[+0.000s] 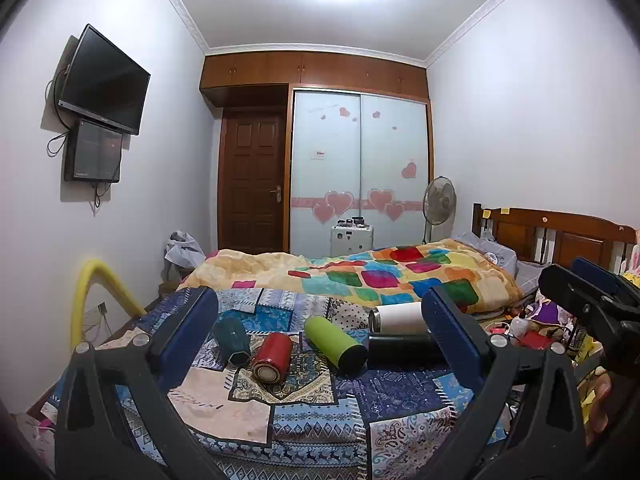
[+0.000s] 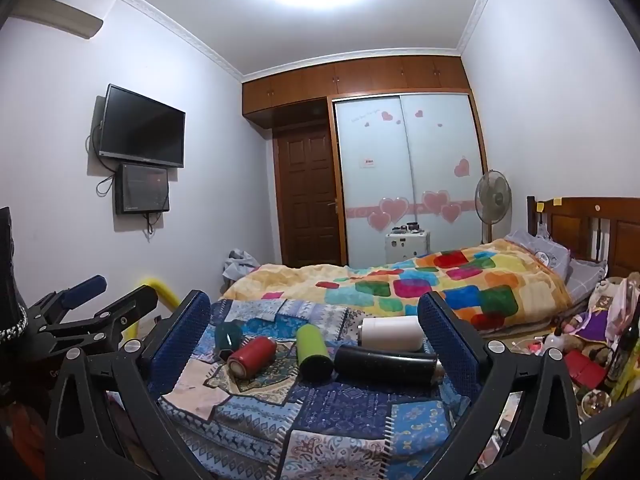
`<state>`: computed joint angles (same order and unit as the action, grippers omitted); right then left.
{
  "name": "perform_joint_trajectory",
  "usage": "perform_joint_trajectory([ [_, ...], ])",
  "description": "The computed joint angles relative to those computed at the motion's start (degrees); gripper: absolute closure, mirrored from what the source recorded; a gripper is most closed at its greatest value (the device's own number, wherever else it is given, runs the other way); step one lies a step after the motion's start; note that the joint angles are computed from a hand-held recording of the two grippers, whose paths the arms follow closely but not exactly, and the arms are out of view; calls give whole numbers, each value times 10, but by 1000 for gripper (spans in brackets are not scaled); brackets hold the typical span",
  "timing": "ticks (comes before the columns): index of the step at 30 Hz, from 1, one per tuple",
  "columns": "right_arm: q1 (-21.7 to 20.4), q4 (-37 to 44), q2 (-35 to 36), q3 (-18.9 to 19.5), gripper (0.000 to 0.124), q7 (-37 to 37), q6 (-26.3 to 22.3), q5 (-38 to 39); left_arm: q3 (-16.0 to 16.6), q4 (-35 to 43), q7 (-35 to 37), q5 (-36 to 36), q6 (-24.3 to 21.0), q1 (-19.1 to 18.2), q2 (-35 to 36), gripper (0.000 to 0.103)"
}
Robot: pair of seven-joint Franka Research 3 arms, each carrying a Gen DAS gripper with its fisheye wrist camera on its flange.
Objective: Flip cup upright
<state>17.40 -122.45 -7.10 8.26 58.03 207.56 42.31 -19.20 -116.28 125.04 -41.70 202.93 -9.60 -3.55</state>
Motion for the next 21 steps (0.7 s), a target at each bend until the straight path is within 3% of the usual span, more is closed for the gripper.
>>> perform_joint_trajectory([
  [21,-5,-9,-7,-1,21,16,1,-19,2,4,6,-5,1,-3,0,0],
])
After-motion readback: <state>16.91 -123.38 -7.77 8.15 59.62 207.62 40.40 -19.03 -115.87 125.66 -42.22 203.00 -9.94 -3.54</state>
